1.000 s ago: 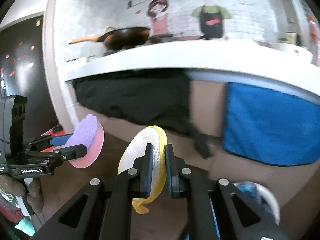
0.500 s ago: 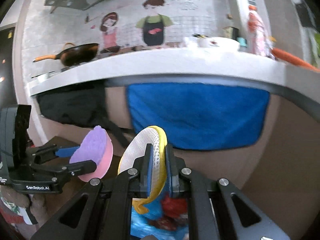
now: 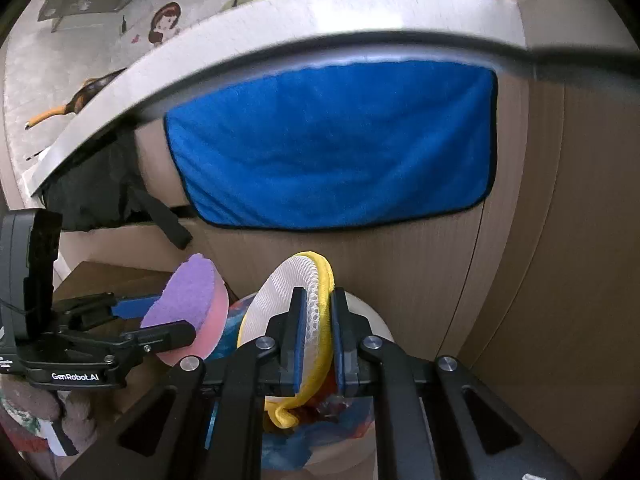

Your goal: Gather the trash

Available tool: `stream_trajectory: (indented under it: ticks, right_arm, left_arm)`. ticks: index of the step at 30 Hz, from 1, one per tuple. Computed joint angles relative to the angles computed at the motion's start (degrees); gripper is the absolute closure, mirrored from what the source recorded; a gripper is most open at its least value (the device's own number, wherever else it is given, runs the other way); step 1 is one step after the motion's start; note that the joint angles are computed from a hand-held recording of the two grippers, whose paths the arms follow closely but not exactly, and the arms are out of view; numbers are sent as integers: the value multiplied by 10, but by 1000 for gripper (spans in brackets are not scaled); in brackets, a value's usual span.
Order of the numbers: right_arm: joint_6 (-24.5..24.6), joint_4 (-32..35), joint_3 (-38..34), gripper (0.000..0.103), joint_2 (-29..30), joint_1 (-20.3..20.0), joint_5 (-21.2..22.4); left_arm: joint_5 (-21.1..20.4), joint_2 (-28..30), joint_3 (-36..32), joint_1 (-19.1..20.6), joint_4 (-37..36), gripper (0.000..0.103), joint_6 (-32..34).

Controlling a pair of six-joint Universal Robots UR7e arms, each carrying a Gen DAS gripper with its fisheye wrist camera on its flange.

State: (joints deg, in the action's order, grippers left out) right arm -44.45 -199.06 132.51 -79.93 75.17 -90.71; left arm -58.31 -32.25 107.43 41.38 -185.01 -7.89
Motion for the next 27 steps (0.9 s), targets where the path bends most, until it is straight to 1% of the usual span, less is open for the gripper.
stream_trajectory:
  ticks: [4,9,13,14,16,17,18,19,20,23,25,27]
  right_arm:
    - [5,6,-12,93,17,-8,-1]
    - [10,16,-26,93,37,-13,-6]
    - [17,28,-31,90,43,-19,1]
    - [19,33,-32,88,44,-20,4]
    - [22,35,-31,88,44,-21,9]
    - [24,41,-30,78,41,-22,17]
    - [27,46,-29,64,40,-24,23]
    - [30,46,-27,58,38,-24,27]
    - [33,46,-24,55,35,-25,33]
    - [39,43,-11,55,22,-22,41]
    - [43,40,3,52,10,-22,51]
    - [50,33,24,45,-9,-21,59]
  left_arm:
    - [-11,16,-24,12,25,37,-6]
    - [-21,23,-33,24,36,37,-10]
    - [-34,22,-34,33,35,36,-14]
    - [-37,22,-33,35,34,35,-13]
    - [-46,19,-34,38,34,23,-14]
    - [-49,18,-33,39,35,14,-16]
    - [-49,15,-30,39,31,12,-17]
    - [-47,12,-26,37,25,12,-18]
    - [-41,7,-18,34,17,11,-20]
    - [-20,-9,6,24,-8,6,-29]
    - [4,-25,31,12,-25,6,-44]
    - [34,-44,64,-6,-45,6,-62]
